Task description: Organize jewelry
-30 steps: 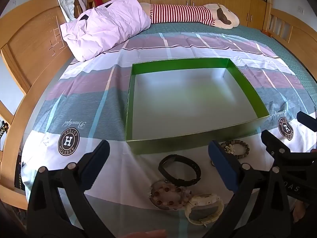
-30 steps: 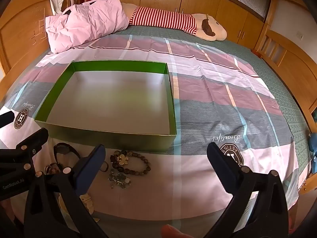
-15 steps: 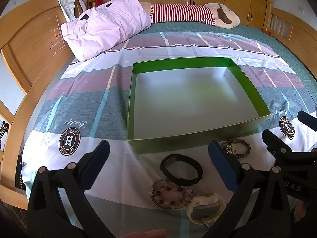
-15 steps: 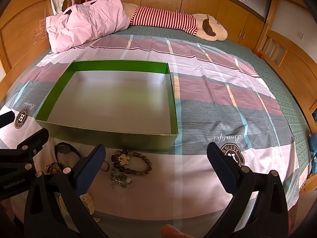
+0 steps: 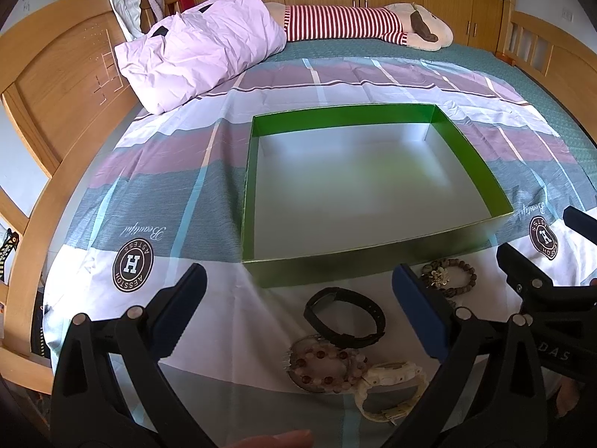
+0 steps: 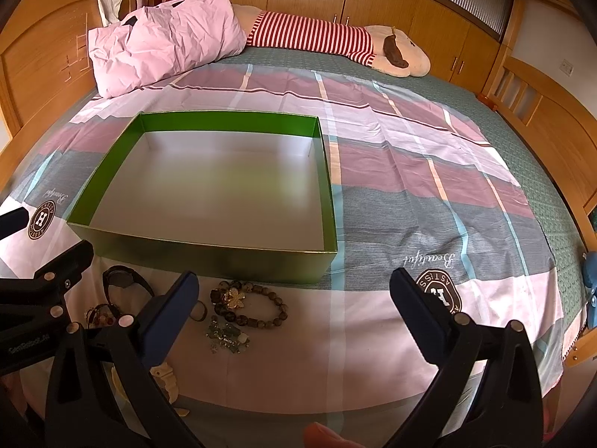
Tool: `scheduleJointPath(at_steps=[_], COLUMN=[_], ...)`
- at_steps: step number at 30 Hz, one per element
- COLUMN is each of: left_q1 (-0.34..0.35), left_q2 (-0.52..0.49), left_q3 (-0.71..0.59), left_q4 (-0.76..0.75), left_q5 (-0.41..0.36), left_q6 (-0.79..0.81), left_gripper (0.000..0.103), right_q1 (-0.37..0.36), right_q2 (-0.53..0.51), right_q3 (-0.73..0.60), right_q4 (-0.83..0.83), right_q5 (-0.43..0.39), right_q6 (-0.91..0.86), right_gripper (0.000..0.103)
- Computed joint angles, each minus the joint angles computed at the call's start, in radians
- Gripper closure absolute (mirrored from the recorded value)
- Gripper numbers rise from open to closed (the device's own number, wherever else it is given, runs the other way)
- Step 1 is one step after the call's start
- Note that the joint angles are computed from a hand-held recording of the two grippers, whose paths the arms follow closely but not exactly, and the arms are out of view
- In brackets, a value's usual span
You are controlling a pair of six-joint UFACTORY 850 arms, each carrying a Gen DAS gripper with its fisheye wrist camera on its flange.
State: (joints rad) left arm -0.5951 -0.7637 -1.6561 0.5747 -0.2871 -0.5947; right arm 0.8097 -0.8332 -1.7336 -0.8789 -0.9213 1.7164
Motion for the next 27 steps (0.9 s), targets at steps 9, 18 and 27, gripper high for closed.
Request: scheduleJointPath(at_steps=[9,18,27], left_q1=[0.000,0.002,0.004], left_q2=[-0.006,-0.007,-0.020], left_q3=[-0.010,-0.009,-0.025], left_q4=[0.001,0.005,0.005], left_q5=[-0.013,-0.014,-0.032], left_q6=[-0.001,-0.003,0.022], left_gripper=[0.002,0.002,0.002], right_q1=[0.001,0.002,0.006], right_q2=[-0.004,-0.004,-0.019], right_q3=[-0.004,-0.007,-0.026], right_q4=[0.001,0.005,-0.002], right_q5=[0.000,0.000,-0.033], right_q6=[0.000,-0.003,-0.021], right_gripper=[0.001,0.001,0.001])
